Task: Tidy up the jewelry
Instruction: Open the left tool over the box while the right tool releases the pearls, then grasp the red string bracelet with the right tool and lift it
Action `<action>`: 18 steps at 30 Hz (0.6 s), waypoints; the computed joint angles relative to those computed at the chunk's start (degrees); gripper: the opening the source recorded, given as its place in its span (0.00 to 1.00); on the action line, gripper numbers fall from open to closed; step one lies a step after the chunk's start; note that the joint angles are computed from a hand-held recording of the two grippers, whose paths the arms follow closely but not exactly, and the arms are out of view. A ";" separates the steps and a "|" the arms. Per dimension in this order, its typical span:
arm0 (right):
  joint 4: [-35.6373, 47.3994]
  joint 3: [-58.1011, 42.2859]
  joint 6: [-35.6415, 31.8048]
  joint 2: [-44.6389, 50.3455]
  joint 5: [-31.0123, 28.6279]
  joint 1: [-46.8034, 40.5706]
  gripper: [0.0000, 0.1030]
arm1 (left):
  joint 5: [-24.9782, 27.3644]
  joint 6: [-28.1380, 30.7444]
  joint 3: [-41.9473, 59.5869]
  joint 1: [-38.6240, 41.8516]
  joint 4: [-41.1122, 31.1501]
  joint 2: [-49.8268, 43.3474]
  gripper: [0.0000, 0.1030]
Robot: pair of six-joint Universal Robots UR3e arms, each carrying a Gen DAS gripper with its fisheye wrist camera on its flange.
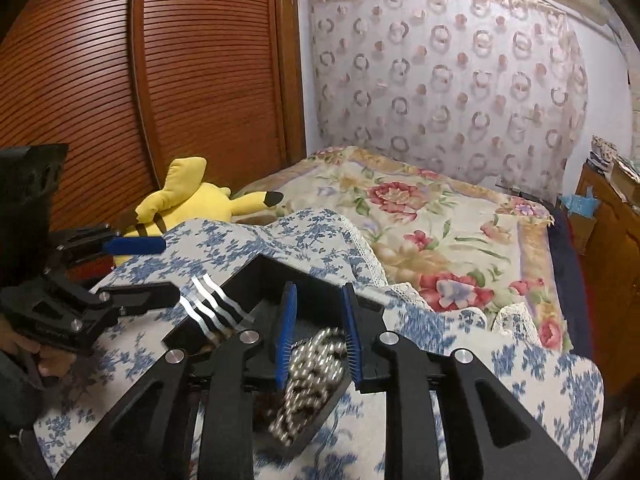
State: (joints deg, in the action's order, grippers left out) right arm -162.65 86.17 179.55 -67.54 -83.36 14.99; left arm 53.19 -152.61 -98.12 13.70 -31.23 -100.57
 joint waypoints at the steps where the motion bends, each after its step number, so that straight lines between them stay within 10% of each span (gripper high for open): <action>1: -0.14 1.67 -0.04 -1.28 0.19 -0.03 0.25 | 0.06 0.43 -1.29 0.59 -0.17 1.16 0.82; 18: -0.16 17.27 4.31 -6.80 -3.45 11.11 0.25 | 0.43 13.18 -20.54 10.97 -7.19 15.35 0.86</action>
